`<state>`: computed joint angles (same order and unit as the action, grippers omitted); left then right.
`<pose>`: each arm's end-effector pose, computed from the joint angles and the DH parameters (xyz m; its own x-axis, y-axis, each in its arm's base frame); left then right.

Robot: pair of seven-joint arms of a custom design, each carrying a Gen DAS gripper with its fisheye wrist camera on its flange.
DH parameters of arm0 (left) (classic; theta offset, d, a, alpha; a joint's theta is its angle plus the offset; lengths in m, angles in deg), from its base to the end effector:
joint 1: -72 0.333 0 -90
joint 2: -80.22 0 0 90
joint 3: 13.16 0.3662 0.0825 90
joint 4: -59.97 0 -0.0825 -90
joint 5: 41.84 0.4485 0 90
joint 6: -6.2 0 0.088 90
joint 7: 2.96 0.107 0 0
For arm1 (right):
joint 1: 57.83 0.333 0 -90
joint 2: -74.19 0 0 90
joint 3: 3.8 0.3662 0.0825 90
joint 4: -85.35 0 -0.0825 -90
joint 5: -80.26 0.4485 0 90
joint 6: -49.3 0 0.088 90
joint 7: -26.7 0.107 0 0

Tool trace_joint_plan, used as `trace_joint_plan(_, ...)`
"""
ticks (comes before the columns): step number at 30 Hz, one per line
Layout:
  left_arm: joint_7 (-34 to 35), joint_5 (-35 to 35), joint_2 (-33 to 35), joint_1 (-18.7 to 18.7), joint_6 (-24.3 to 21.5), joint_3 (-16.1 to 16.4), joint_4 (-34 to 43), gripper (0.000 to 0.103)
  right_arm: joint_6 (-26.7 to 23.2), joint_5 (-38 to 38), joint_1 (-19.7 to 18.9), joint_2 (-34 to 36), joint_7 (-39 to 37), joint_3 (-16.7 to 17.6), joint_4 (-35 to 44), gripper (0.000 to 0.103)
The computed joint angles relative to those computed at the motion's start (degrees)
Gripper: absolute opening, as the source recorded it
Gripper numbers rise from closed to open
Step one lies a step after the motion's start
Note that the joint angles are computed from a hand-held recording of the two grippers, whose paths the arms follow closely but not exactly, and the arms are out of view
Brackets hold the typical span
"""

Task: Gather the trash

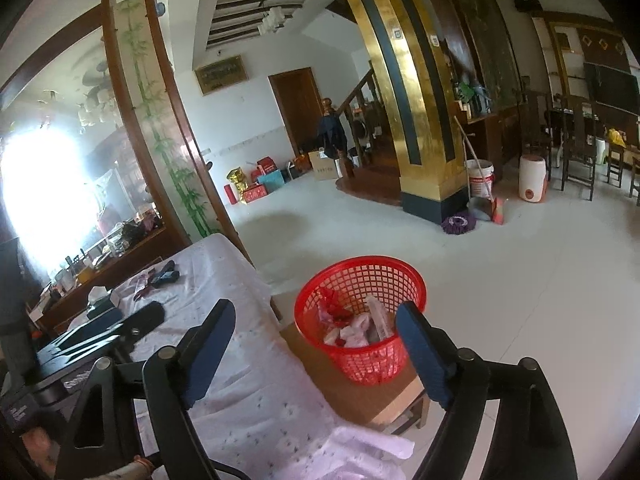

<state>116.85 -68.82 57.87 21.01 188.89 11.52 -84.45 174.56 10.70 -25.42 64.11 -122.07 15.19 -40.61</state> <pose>0.4750 -0.1689 0.5251 -0.4733 -0.8746 0.1056 -0.5025 0.1695 -0.8478 0.3783 0.4310 0.5129 -0.3451 -0.9012 -0.2623 -0.3707 0.3876 -0.8440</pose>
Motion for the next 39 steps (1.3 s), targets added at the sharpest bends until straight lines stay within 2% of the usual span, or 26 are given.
trace_joint_plan(5, -1.8, 2.2, -4.1, 7.9, -1.5, -5.6, -3.9, 0.091, -5.6, 2.2, 2.4, 1.2, -1.0, 2.0, 1.4, 0.088)
trace_joint_plan(11, -2.4, 4.1, -9.0, 12.7, -3.1, -8.8, -8.3, 0.091, -9.8, 4.1, 5.1, 2.2, -2.5, 2.4, 2.2, 0.088)
trace_joint_plan(20, -2.6, 6.0, -11.2, 13.9, -3.9, -9.8, -10.1, 0.091, -12.1, 4.3, 7.1, 2.5, -1.6, 2.4, 2.4, 0.089)
trace_joint_plan(34, -3.7, 6.8, -11.3, 15.1, -4.3, -11.1, -10.5, 0.091, -9.0, 5.4, 6.4, 1.8, -2.5, 1.4, 1.6, 0.089)
trace_joint_plan(39, -3.7, 7.0, -11.3, 15.0, -4.4, -11.0, -10.5, 0.091, -9.3, 5.4, 6.1, 2.1, -2.6, 1.7, 1.9, 0.089)
